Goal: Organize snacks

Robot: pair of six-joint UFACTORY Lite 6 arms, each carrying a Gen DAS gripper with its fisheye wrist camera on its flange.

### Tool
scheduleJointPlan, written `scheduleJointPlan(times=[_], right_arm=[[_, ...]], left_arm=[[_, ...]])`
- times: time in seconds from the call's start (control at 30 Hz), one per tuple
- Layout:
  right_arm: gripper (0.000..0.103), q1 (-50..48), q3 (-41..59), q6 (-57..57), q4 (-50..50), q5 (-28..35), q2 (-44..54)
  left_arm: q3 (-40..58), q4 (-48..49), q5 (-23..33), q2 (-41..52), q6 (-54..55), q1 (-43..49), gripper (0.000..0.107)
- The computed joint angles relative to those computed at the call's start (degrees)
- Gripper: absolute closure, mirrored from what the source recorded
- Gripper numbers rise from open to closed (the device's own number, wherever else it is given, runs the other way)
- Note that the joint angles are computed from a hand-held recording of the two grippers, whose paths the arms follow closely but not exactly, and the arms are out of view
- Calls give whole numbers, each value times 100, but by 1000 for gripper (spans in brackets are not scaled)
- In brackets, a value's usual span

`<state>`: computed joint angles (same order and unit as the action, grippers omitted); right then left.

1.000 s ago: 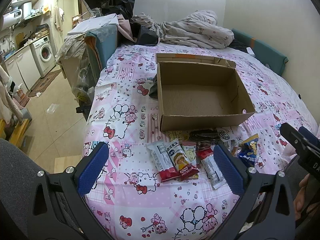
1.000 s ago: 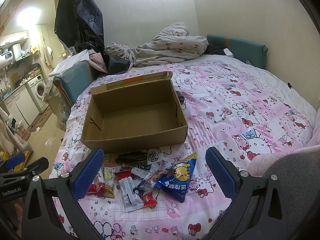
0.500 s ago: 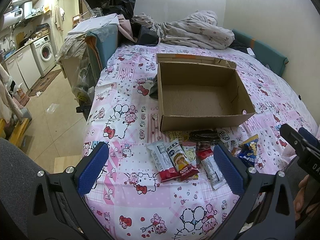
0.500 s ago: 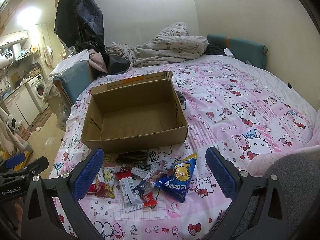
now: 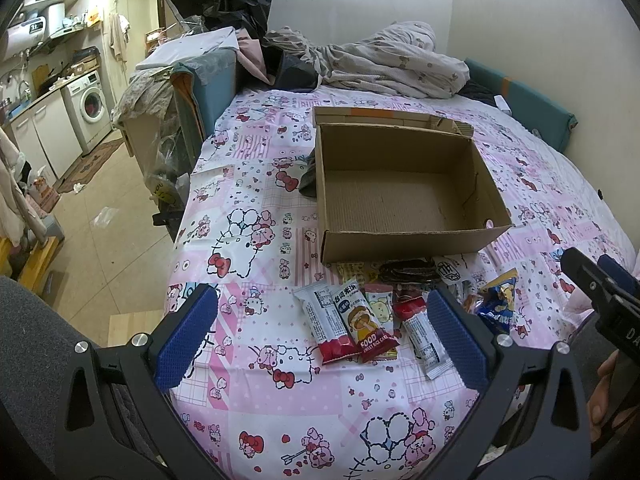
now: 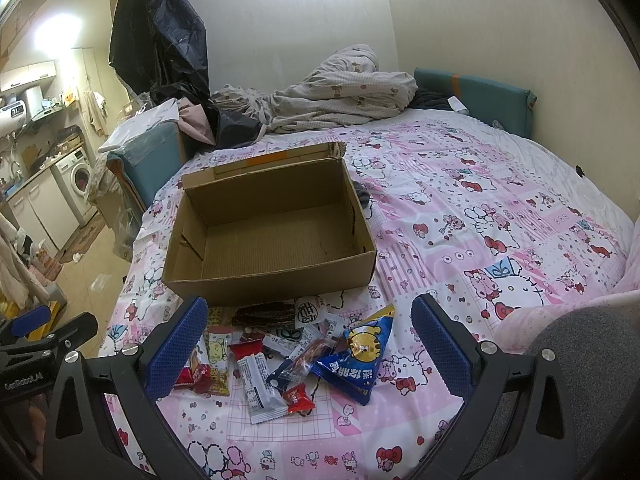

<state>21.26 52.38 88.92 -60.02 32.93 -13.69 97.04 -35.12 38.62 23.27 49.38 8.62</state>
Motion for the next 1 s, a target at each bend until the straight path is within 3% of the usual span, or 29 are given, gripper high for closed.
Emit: scheduleJointPlan(times=[1.0], right_arm=[[0,27,129,24,7,13,163]], left_arm=[[385,250,154,106,-397,-121,4]])
